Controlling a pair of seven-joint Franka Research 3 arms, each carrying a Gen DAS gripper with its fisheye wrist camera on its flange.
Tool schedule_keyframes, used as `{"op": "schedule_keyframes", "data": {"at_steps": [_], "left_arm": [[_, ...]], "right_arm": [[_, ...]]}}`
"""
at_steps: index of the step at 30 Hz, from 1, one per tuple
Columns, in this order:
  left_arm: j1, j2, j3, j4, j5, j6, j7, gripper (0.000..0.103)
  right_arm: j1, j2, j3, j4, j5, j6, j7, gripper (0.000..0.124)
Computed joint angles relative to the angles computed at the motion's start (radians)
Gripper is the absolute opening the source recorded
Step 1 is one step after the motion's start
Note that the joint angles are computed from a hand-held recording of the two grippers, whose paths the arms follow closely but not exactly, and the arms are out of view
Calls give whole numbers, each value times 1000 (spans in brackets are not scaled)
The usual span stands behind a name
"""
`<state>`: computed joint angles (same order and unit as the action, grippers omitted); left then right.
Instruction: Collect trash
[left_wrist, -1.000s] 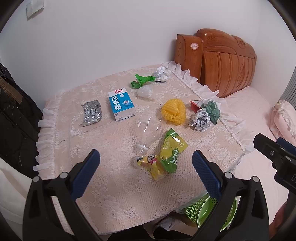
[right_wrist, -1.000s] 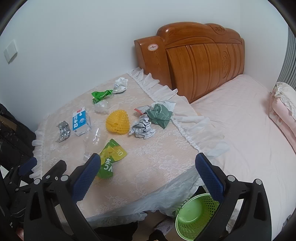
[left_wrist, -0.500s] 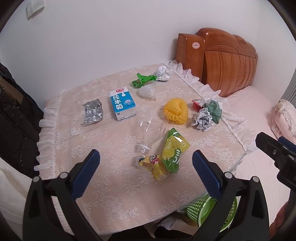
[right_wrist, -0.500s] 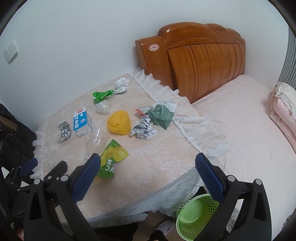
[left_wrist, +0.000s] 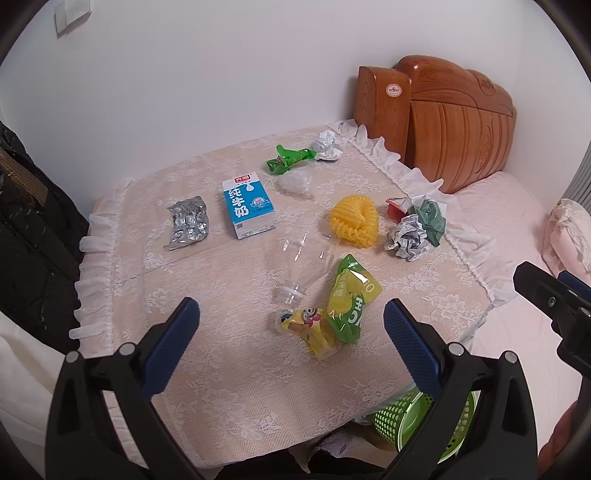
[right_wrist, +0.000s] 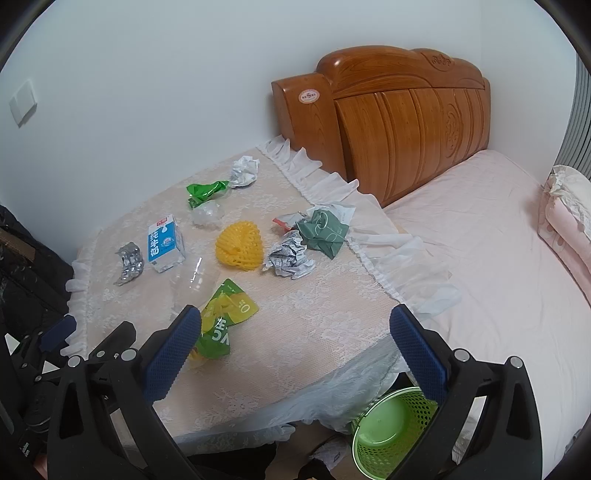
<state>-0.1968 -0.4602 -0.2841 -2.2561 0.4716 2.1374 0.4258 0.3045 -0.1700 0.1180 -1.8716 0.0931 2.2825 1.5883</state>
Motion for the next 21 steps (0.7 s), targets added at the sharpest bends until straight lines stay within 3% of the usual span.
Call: {"op": "schedule_keyframes", "data": {"at_steps": [13, 21], "left_arm": [[1, -18, 17, -28, -15, 13, 22, 95], [2, -31, 81, -128, -97, 93, 128, 95]], "right_arm": [[2, 5, 1, 1, -10, -7, 10, 101], [-9, 18, -10, -56, 10, -20, 53, 101]]}}
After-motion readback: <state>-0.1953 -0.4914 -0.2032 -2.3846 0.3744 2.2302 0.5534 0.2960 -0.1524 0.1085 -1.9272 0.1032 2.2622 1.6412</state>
